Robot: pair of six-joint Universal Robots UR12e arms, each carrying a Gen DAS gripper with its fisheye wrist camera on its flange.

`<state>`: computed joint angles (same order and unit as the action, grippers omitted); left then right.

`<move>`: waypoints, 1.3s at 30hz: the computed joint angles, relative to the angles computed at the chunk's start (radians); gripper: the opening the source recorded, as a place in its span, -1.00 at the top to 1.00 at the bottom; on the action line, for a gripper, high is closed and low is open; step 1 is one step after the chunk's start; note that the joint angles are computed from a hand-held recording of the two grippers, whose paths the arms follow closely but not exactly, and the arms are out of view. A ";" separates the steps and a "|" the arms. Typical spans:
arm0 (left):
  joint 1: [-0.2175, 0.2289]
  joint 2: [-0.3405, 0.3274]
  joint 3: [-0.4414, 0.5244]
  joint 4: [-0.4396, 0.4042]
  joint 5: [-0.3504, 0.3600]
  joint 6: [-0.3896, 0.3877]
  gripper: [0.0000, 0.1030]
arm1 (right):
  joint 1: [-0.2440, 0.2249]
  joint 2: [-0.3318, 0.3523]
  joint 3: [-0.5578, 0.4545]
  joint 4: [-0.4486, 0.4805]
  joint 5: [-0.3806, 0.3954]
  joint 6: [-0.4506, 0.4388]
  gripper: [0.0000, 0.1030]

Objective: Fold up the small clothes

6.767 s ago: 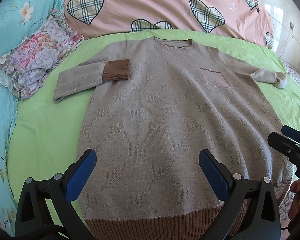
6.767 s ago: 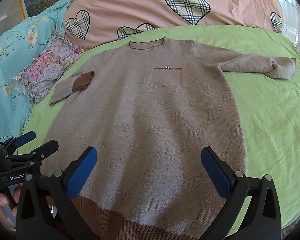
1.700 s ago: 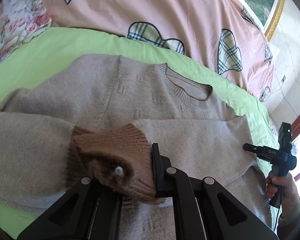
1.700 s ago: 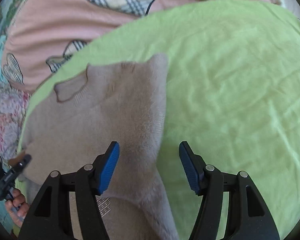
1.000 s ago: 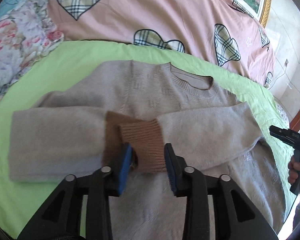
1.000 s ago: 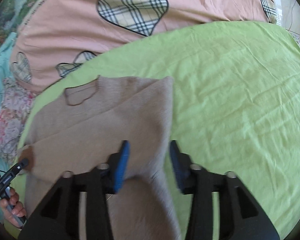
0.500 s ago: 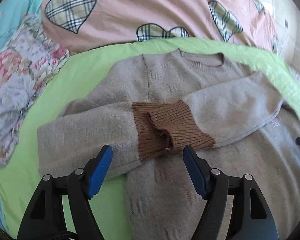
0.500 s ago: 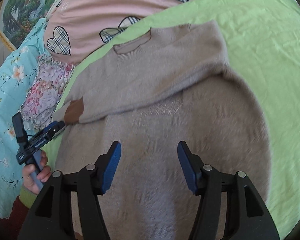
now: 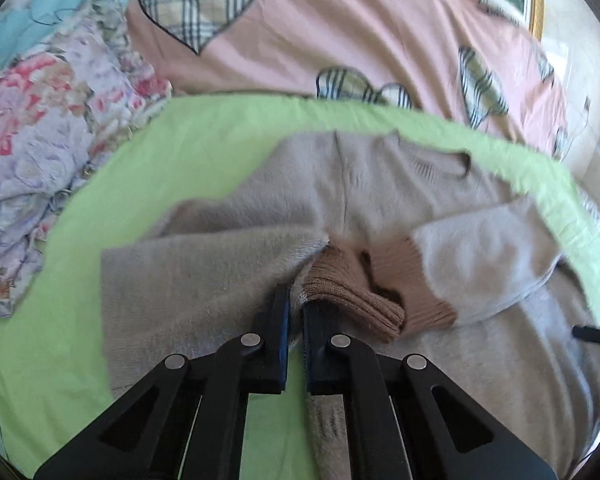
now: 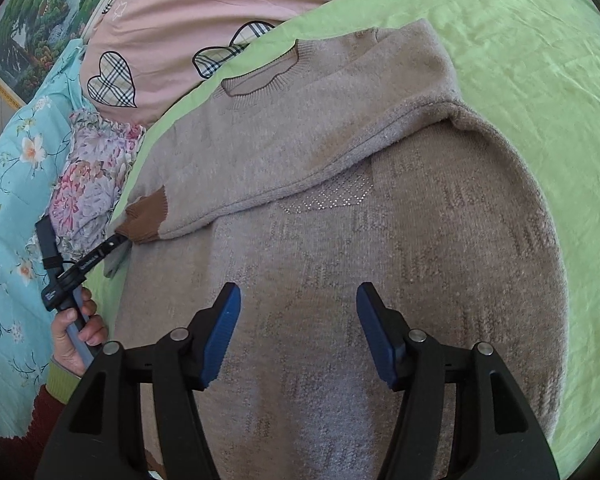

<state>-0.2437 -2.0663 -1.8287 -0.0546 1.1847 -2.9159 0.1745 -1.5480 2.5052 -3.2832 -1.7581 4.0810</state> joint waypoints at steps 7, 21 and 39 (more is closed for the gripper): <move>0.026 0.030 0.005 0.051 -0.144 -0.188 0.93 | 0.007 0.010 -0.003 -0.044 0.009 -0.019 -0.19; -0.229 -0.081 0.196 -0.105 -0.219 -0.049 0.93 | -0.002 -0.101 0.083 -0.045 -0.132 0.056 -0.19; -0.182 -0.030 0.054 -0.097 -0.093 0.006 -0.09 | -0.098 -0.096 0.079 -0.053 -0.062 -0.019 -0.20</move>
<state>-0.4259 -2.0962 -1.7751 -0.1513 1.0914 -2.9096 0.0761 -1.6443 2.5843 -3.3361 -1.8200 4.0621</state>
